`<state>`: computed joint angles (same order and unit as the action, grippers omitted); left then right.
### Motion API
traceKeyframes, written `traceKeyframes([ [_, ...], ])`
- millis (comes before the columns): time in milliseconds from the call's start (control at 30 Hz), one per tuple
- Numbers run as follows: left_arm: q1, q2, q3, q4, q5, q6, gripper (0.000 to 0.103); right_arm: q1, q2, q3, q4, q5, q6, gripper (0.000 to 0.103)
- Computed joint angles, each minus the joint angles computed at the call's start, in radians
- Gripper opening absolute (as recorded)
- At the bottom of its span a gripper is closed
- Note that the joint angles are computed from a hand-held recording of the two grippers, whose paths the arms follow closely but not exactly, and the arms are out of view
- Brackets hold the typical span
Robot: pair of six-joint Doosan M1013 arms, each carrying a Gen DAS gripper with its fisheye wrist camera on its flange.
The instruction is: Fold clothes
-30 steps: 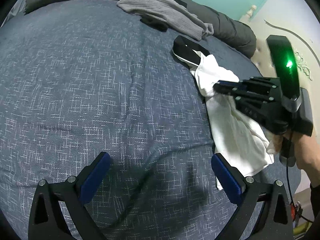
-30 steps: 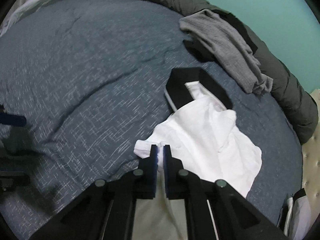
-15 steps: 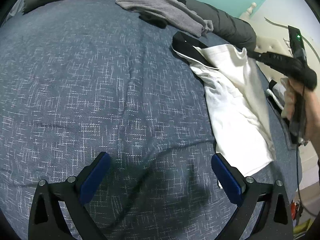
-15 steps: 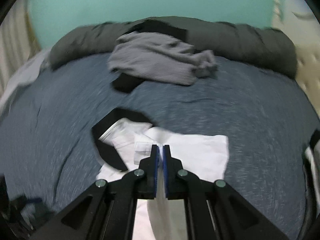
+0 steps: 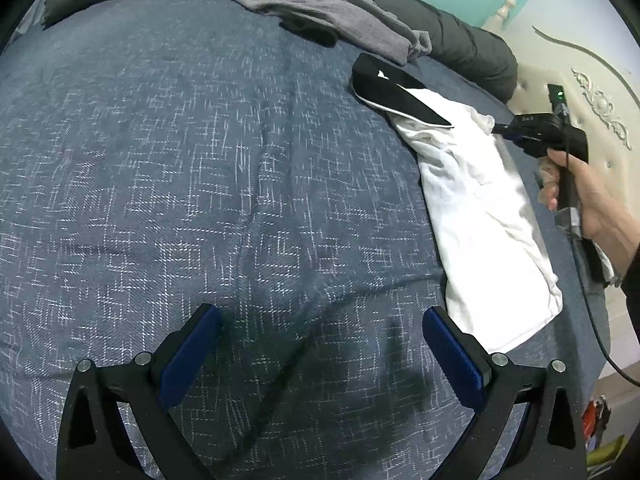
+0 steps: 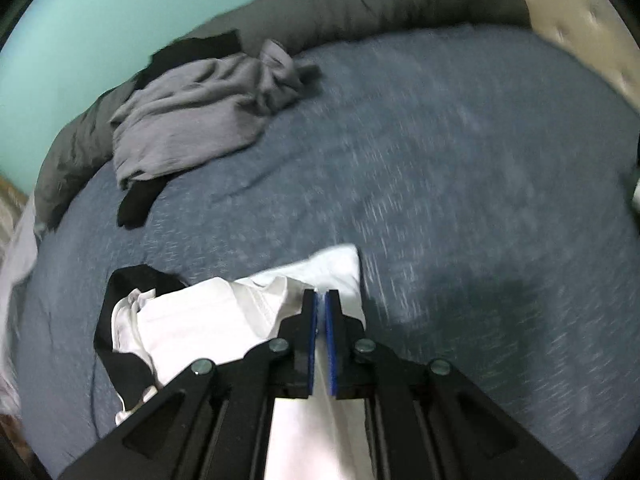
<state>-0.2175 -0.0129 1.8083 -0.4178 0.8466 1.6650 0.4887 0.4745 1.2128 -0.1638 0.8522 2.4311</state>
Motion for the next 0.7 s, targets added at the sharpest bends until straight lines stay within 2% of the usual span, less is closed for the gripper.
traceKeyframes([
  [167, 0.001, 0.000, 0.000, 0.000, 0.002, 0.003, 0.103, -0.001, -0.041, 0.064, -0.074, -0.106, 0.098, 0.007],
  [267, 0.002, -0.003, 0.001, -0.003, 0.003, 0.008, 0.103, 0.001, -0.052, 0.076, -0.050, -0.152, 0.017, 0.007],
  [367, 0.001, -0.003, 0.001, -0.008, 0.002, 0.014, 0.103, 0.005, -0.038, 0.051, 0.022, -0.121, -0.124, 0.007],
  [433, 0.000, -0.001, -0.001, -0.009, 0.002, 0.015, 0.103, 0.004, -0.019, 0.024, 0.072, -0.071, -0.183, 0.007],
  [533, -0.001, 0.003, -0.004, -0.009, 0.001, 0.015, 0.103, 0.009, 0.001, 0.001, 0.033, 0.003, -0.139, 0.007],
  [633, 0.000, 0.006, -0.007, -0.009, 0.001, 0.015, 0.103, 0.024, -0.013, 0.012, 0.016, -0.032, -0.189, 0.008],
  [700, 0.001, 0.007, -0.009, -0.010, 0.001, 0.014, 0.103, 0.037, -0.016, 0.005, 0.063, -0.038, -0.276, 0.024],
])
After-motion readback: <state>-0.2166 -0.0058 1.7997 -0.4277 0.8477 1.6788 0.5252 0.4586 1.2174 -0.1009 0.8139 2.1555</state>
